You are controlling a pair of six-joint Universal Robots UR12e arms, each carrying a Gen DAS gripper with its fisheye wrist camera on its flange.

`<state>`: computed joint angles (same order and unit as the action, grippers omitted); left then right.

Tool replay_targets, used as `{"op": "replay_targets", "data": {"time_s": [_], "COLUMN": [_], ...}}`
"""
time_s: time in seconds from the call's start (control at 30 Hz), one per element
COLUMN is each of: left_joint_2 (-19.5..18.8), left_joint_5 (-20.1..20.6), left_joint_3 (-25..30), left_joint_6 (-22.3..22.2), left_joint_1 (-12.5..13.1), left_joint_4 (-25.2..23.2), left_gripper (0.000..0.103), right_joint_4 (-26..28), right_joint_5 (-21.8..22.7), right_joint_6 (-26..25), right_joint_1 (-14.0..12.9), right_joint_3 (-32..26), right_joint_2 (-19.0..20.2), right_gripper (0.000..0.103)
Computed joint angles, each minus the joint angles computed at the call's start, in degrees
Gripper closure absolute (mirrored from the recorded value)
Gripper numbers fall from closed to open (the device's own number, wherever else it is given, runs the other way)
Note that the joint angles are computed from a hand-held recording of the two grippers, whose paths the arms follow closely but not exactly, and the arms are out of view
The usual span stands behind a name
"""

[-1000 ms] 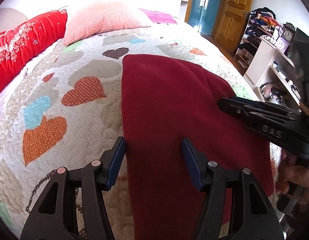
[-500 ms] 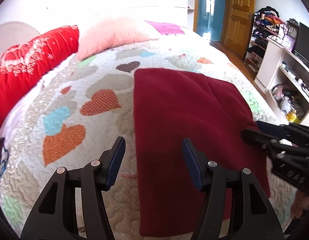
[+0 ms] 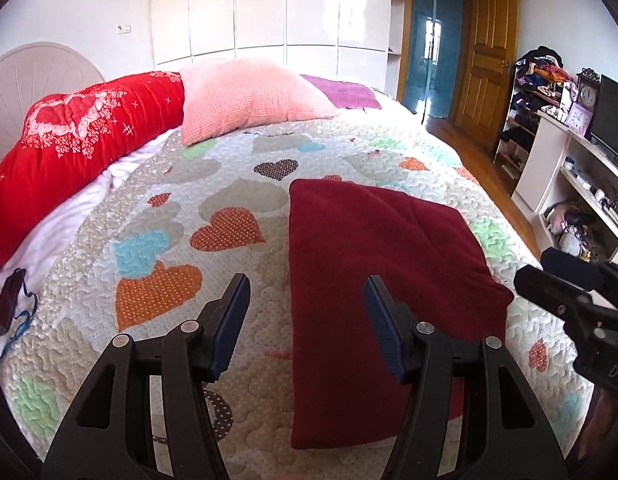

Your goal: Fold small clothes

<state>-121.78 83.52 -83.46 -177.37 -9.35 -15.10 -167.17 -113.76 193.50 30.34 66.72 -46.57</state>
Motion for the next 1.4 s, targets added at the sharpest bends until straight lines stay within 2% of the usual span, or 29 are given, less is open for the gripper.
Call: {"op": "replay_targets", "data": {"time_s": [0.43, 1.4], "left_joint_2": [0.24, -0.54], "left_joint_5": [1.60, 3.58], "left_joint_3": [-0.75, -0.12], "left_joint_6": [0.17, -0.28], "left_joint_1": [-0.10, -0.22], "left_joint_4": [1.07, -0.46], "left_gripper": [0.044, 0.044], "right_joint_4": [1.08, 2.97], "right_joint_5": [-0.21, 2.59], "right_joint_6": [2.94, 3.52], "right_joint_1": [-0.11, -0.71], "right_joint_3": [1.18, -0.06], "right_joint_2": [-0.69, 0.24], "right_gripper": [0.050, 0.050]}}
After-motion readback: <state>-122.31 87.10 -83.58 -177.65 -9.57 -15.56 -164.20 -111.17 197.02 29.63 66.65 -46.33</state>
